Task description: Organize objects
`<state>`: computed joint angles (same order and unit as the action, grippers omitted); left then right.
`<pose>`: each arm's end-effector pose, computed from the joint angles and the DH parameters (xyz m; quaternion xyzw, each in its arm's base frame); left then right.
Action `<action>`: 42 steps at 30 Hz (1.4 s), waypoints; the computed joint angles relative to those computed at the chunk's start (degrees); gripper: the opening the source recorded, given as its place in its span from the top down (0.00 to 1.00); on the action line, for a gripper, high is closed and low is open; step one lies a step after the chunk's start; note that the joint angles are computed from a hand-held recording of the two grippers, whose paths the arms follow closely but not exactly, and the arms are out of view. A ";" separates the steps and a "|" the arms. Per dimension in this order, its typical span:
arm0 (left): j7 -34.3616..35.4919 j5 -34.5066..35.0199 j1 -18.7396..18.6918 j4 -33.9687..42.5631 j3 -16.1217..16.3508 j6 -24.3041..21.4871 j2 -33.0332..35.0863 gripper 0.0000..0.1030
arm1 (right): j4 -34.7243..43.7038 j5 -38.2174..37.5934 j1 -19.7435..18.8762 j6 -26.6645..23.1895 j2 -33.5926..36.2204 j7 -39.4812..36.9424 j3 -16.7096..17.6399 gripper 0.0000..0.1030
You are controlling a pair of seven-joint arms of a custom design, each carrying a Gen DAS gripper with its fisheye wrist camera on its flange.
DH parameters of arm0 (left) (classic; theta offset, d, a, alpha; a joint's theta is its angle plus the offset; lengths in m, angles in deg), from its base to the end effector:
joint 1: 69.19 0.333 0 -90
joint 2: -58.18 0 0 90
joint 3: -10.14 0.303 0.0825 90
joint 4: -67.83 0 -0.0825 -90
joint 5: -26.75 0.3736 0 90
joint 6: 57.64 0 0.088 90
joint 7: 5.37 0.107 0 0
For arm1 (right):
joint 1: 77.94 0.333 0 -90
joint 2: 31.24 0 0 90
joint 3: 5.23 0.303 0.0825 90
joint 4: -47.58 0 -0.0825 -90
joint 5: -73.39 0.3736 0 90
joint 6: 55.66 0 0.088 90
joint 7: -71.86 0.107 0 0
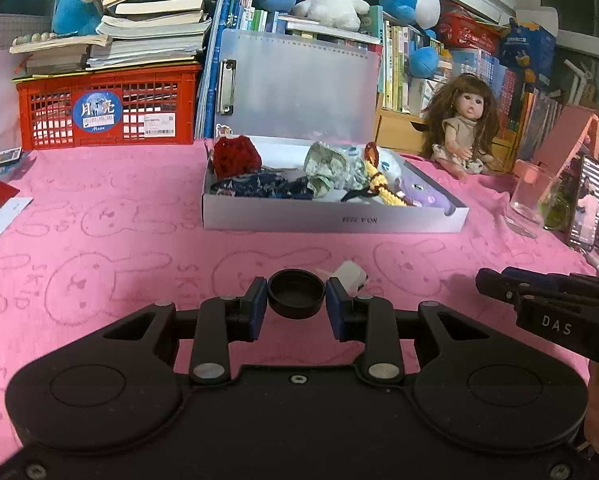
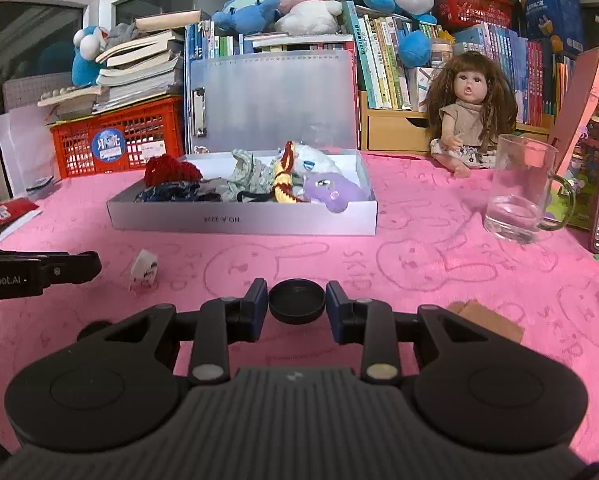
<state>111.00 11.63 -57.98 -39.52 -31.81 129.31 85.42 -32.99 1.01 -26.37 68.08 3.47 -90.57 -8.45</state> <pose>0.6161 -0.2559 0.4234 -0.4486 0.7435 -0.4572 0.1920 0.5060 0.5248 0.3843 -0.4960 0.6881 -0.4103 0.3349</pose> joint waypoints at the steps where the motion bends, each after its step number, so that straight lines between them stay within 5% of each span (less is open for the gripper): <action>1: -0.39 -0.06 -1.33 0.70 1.38 -0.44 -0.08 0.71 | 0.20 0.02 -0.13 0.14 0.02 0.01 -0.06 0.65; 6: -1.69 -1.74 -8.45 4.57 8.82 -3.58 -0.20 0.71 | 1.34 0.26 -0.82 0.70 0.11 -1.26 -0.47 0.65; 17: -1.58 -5.09 -17.44 12.92 18.00 -8.13 2.23 0.71 | 2.74 0.58 -2.55 2.63 -0.15 -2.77 -1.27 0.65; 29: -4.78 -4.37 -22.96 21.80 23.96 -11.72 6.36 0.71 | 4.07 2.24 -4.54 5.86 0.32 -2.05 -1.96 0.65; 42: -10.03 -1.01 -27.10 42.06 26.70 -21.19 17.95 0.71 | 10.41 9.62 -8.62 15.36 4.80 -3.29 -3.87 0.65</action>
